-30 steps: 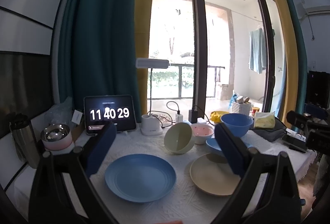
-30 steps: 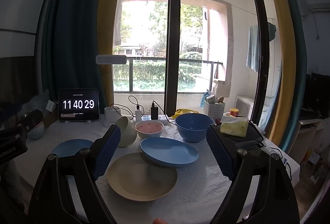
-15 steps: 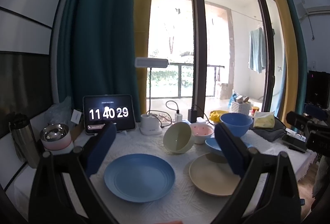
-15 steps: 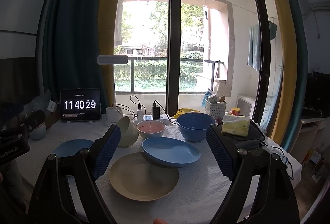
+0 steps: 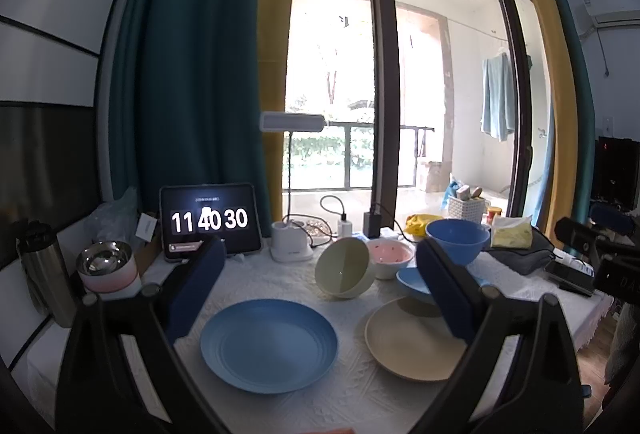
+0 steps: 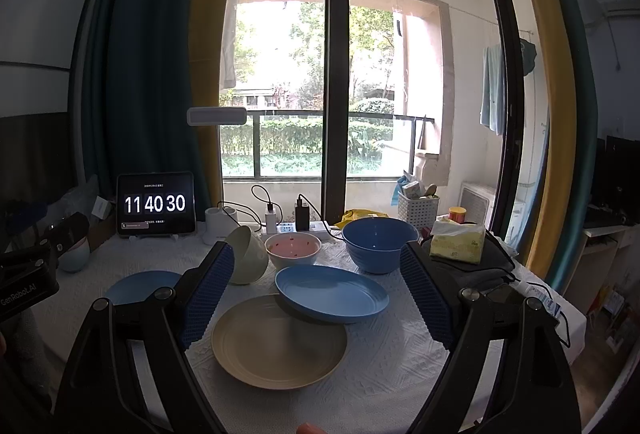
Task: Organize plates and bowls
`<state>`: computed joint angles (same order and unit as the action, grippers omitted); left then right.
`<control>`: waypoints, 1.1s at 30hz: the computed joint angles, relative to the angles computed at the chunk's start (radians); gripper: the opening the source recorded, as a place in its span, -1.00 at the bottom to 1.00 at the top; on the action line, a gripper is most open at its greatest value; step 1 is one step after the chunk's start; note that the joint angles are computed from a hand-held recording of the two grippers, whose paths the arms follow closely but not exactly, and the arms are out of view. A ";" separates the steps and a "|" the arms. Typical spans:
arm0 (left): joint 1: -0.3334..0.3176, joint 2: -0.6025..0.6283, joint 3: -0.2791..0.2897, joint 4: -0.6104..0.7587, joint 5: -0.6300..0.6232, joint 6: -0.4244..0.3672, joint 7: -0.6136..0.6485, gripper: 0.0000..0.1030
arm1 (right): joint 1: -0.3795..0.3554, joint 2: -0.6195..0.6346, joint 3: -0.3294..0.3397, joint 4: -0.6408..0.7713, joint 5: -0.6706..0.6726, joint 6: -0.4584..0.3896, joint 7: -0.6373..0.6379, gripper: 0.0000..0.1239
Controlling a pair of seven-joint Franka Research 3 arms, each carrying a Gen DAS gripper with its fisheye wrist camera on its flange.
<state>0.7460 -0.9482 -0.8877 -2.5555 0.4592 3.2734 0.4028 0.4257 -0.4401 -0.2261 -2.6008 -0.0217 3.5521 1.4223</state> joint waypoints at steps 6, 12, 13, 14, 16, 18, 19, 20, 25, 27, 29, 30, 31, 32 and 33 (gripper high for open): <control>-0.001 0.001 0.001 0.001 -0.001 -0.002 0.000 0.89 | 0.002 0.000 -0.004 -0.001 -0.004 0.000 0.002 0.41; 0.001 0.003 -0.001 0.002 -0.001 0.001 0.002 0.89 | 0.004 0.000 -0.004 0.002 -0.001 -0.010 0.004 0.41; 0.004 0.008 -0.006 0.007 -0.001 0.001 0.002 0.89 | 0.008 0.005 -0.011 0.005 -0.006 -0.007 0.002 0.41; 0.012 0.017 -0.014 0.019 -0.001 0.001 0.003 0.89 | 0.009 0.009 -0.012 0.006 -0.007 -0.008 0.003 0.41; 0.020 0.031 -0.024 0.031 0.000 0.001 0.004 0.89 | 0.013 0.019 -0.020 0.013 -0.010 -0.012 0.006 0.41; 0.032 0.052 -0.036 0.048 0.003 0.000 0.008 0.89 | 0.013 0.030 -0.023 0.021 -0.009 -0.018 0.012 0.41; 0.036 0.063 -0.042 0.057 0.004 -0.002 0.010 0.89 | 0.018 0.035 -0.032 0.027 -0.013 -0.023 0.016 0.41; 0.042 0.074 -0.049 0.067 0.007 -0.006 0.012 0.89 | 0.026 0.042 -0.047 0.031 -0.022 -0.026 0.020 0.41; 0.075 0.138 -0.086 0.124 0.026 -0.024 0.020 0.89 | 0.064 0.083 -0.104 0.065 -0.052 -0.054 0.051 0.41; 0.094 0.169 -0.102 0.148 0.035 -0.028 0.024 0.89 | 0.085 0.102 -0.133 0.082 -0.068 -0.066 0.066 0.41; 0.110 0.195 -0.120 0.173 0.045 -0.037 0.027 0.89 | 0.118 0.117 -0.178 0.096 -0.094 -0.071 0.085 0.41; 0.118 0.206 -0.127 0.183 0.050 -0.040 0.027 0.89 | 0.138 0.123 -0.203 0.102 -0.109 -0.074 0.097 0.41; 0.128 0.217 -0.136 0.194 0.056 -0.042 0.028 0.89 | 0.162 0.128 -0.234 0.110 -0.129 -0.078 0.110 0.41; 0.140 0.230 -0.147 0.206 0.063 -0.044 0.030 0.89 | 0.188 0.133 -0.266 0.116 -0.149 -0.081 0.123 0.41; 0.149 0.242 -0.158 0.220 0.068 -0.052 0.030 0.89 | 0.217 0.137 -0.301 0.123 -0.170 -0.082 0.135 0.41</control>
